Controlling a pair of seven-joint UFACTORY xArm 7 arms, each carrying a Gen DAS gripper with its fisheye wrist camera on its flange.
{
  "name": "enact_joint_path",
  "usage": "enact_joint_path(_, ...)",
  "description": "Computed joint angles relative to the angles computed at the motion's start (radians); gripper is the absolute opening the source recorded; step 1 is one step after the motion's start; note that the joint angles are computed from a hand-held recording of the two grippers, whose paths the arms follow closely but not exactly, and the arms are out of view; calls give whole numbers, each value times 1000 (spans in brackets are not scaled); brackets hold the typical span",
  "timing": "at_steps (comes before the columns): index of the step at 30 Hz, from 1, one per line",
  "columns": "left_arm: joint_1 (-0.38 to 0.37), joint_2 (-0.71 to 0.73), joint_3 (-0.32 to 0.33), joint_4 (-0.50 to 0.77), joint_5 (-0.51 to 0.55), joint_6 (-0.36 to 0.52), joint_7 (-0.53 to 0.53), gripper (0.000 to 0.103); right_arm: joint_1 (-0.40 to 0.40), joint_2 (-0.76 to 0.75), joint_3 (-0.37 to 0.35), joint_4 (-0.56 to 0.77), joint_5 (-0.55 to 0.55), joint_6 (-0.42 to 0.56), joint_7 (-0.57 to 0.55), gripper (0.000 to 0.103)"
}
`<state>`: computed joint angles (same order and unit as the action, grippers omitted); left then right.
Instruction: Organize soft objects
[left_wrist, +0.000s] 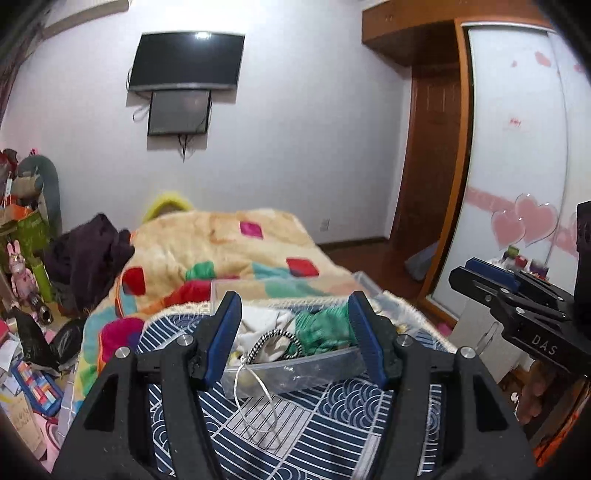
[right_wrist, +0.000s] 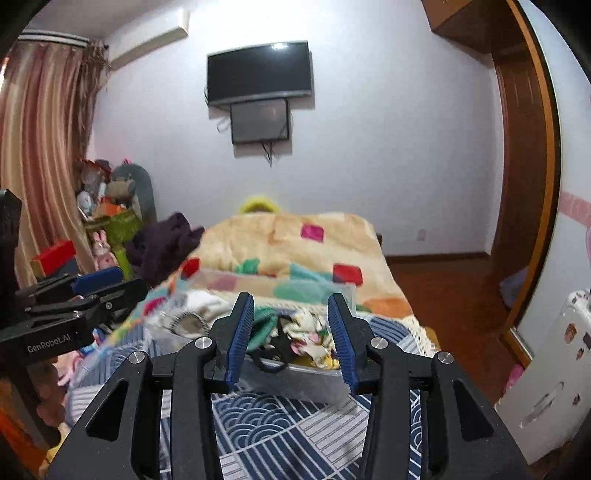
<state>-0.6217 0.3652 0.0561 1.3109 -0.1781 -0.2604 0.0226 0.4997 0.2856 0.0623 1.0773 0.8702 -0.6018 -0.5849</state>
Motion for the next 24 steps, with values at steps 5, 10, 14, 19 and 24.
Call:
enact_joint_path(5, 21, -66, -38, -79, -21, -75, 11, 79, -12, -37, 31, -55, -88, -74, 75, 54)
enact_joint_path(10, 17, -99, -51, -117, -92, -108, 75, 93, -10, -36, 51, -76, -122, -158, 104, 85)
enact_joint_path(14, 5, -122, -58, -153, -170, -153, 152, 100, -11, -30, 60, -80, -129, -187, 120, 89)
enact_joint_path(19, 34, -142, -104, -185, -217, -188, 202, 102, -2, -19, 62, -76, -108, -199, 108, 94)
enact_joint_path(24, 26, -143, -120, -194, -291, -221, 281, 102, 2, -17, 68, -94, -103, -229, 110, 99)
